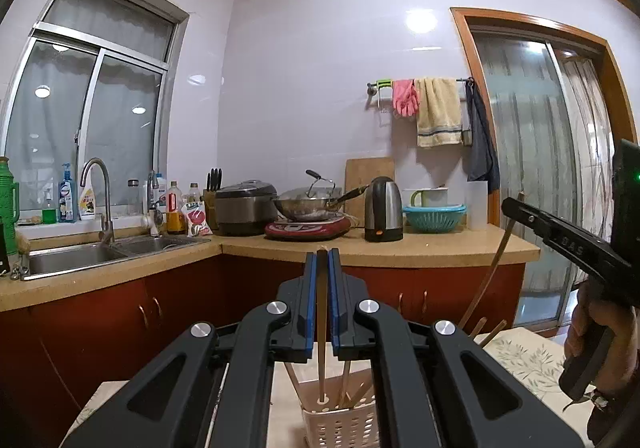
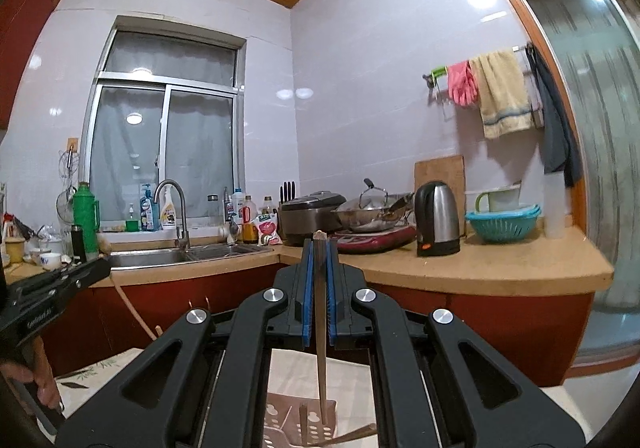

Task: Organize utensils
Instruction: 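Lower both held chopsticks into the pink holder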

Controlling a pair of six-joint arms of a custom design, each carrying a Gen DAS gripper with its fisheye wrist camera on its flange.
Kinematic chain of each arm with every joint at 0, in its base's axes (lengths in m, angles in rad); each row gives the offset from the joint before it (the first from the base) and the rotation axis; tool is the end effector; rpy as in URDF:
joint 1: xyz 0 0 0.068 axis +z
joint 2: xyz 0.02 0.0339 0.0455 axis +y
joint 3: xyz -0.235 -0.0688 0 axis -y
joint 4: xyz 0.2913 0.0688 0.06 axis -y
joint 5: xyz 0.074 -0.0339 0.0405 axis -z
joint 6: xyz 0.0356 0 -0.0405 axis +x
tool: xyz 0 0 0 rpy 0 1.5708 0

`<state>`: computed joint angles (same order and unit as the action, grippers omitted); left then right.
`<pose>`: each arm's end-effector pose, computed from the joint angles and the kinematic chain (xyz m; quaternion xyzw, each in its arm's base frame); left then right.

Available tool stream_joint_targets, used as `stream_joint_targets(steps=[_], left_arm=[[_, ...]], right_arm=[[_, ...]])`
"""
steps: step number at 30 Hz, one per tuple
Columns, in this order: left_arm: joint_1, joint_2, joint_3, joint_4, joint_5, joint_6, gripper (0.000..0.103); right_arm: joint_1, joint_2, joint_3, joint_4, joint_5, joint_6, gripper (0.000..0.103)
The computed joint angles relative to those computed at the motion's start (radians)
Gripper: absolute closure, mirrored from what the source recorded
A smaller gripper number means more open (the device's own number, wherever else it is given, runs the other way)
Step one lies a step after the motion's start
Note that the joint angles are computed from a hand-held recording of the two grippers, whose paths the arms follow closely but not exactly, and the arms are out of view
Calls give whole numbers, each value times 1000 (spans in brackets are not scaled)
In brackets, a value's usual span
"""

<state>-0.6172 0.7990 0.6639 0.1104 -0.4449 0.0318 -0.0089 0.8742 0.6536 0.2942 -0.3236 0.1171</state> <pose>0.2200 -0.1374 0.2995 0.0766 0.7108 -0.0453 0.6977 0.2741 0.0089 0.2965 -0.0755 0.6778 0.1486 0.7161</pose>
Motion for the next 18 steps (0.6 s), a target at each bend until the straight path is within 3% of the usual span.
stream_joint_targets(steps=[7,18], left_arm=[[39,64,-10,18,39,-33,97],[78,141,-14,15,92,-87,97]], right_arm=[[29,141,3,33,17,-3,97],[56,210,-5,2,50,-31,97]])
